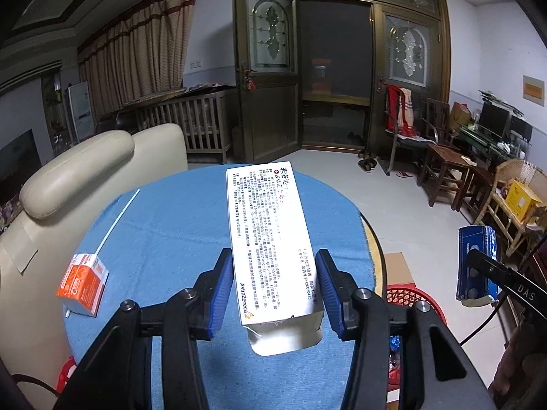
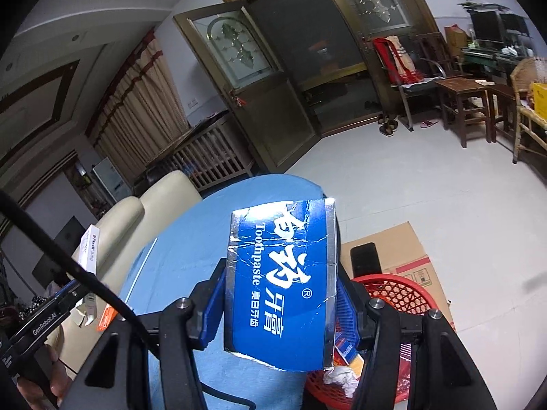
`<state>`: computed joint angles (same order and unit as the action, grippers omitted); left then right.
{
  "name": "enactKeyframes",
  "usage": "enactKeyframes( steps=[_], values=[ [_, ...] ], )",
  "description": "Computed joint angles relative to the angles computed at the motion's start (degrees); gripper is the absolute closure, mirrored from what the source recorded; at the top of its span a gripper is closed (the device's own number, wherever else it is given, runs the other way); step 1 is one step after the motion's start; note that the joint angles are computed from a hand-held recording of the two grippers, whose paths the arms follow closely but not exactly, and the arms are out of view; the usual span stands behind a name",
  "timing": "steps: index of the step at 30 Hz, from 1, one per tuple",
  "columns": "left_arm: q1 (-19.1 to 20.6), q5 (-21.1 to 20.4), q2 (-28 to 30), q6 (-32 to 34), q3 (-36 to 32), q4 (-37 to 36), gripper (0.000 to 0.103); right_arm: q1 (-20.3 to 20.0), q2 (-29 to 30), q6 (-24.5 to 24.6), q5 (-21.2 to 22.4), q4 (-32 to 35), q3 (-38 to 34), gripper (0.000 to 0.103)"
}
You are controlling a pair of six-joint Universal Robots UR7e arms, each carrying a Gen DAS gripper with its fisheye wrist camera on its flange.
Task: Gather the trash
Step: 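Lift both boxes and carry them over the red wastebasket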
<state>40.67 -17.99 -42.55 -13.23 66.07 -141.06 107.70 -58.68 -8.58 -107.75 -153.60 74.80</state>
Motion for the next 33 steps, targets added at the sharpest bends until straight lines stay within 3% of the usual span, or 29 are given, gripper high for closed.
enactKeyframes(
  steps=[33],
  values=[
    [-1.75, -4.66, 3.61, 5.66, -2.97, 0.95, 0.053, 0.13, -4.61, 2.14, -0.76, -6.31, 6.13, 0.044]
  ],
)
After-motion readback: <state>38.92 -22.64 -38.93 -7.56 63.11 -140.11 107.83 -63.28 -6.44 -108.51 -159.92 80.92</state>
